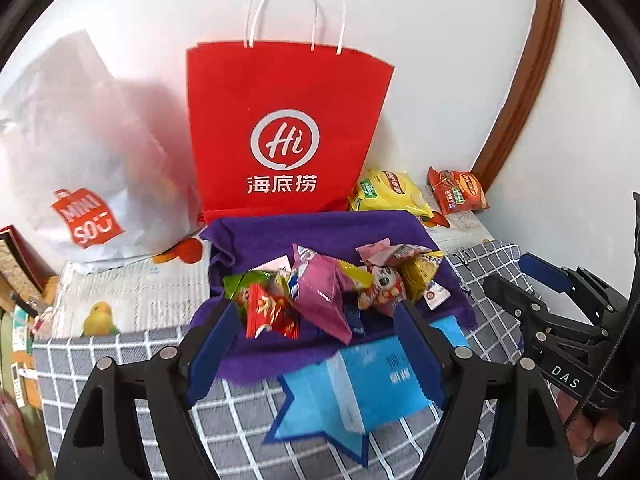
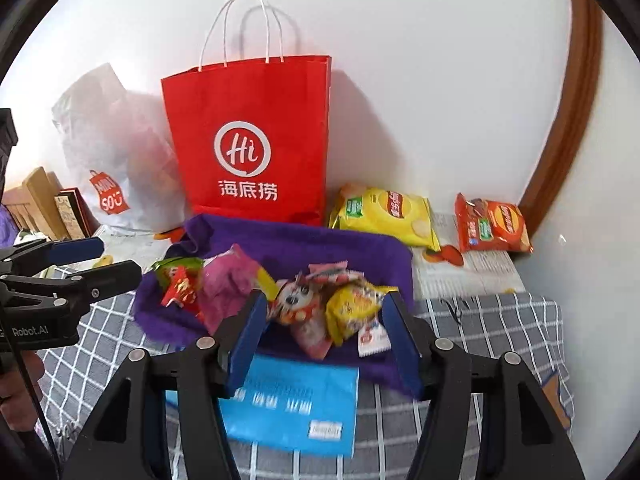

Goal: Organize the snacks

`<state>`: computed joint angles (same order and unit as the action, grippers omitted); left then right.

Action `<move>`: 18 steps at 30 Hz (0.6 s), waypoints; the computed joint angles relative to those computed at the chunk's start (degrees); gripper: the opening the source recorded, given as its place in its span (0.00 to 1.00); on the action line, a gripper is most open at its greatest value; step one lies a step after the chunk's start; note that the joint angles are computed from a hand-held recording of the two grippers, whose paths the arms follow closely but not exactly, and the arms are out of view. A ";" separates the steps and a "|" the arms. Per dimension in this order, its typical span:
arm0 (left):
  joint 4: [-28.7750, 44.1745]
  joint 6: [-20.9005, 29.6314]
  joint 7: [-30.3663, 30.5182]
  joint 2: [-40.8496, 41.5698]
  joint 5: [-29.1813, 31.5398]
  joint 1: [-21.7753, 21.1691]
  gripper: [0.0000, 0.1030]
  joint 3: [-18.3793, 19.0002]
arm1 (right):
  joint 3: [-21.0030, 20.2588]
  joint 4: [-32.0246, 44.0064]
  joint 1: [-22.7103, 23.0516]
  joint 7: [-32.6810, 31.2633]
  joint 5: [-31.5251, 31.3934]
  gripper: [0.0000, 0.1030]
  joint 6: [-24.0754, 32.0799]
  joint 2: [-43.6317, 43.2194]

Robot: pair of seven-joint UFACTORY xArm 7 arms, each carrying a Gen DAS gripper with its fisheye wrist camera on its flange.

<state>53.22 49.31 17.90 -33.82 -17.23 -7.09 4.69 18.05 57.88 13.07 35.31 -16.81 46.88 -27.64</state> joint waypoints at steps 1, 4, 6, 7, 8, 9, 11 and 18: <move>-0.52 0.16 -0.23 -1.06 0.13 0.23 0.79 -0.09 | 0.17 -0.33 0.11 0.37 0.07 0.60 0.37 -0.79; -2.73 0.85 -1.41 -5.70 0.87 0.92 0.83 -0.41 | 0.77 -1.48 0.61 1.50 0.90 0.62 2.30 -4.17; -4.08 1.36 -2.20 -8.56 1.60 1.23 0.85 -0.62 | 1.38 -2.23 0.75 2.18 1.28 0.64 3.66 -6.68; -4.72 1.61 -2.68 -9.94 2.11 1.43 0.85 -0.83 | 1.67 -2.65 0.71 2.45 1.35 0.66 4.06 -7.81; -5.45 1.82 -3.20 -11.40 2.72 1.66 0.85 -1.14 | 2.08 -2.99 0.54 2.86 1.32 0.67 4.66 -9.02; -6.01 1.94 -3.65 -12.55 3.17 1.72 0.86 -1.32 | 2.50 -3.33 0.44 3.27 1.40 0.69 5.55 -10.41; -7.20 2.29 -5.11 -15.41 4.01 2.03 0.88 -1.85 | 2.60 -3.82 0.85 3.19 2.45 0.69 7.39 -12.63; -10.24 3.02 -8.83 -23.79 7.15 2.31 0.94 -3.14 | 3.23 -6.23 0.99 3.66 5.48 0.88 11.05 -20.46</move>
<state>42.98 52.34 9.07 -57.61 -10.08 -4.78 1.55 21.28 51.66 14.06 38.97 -11.33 57.93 -48.10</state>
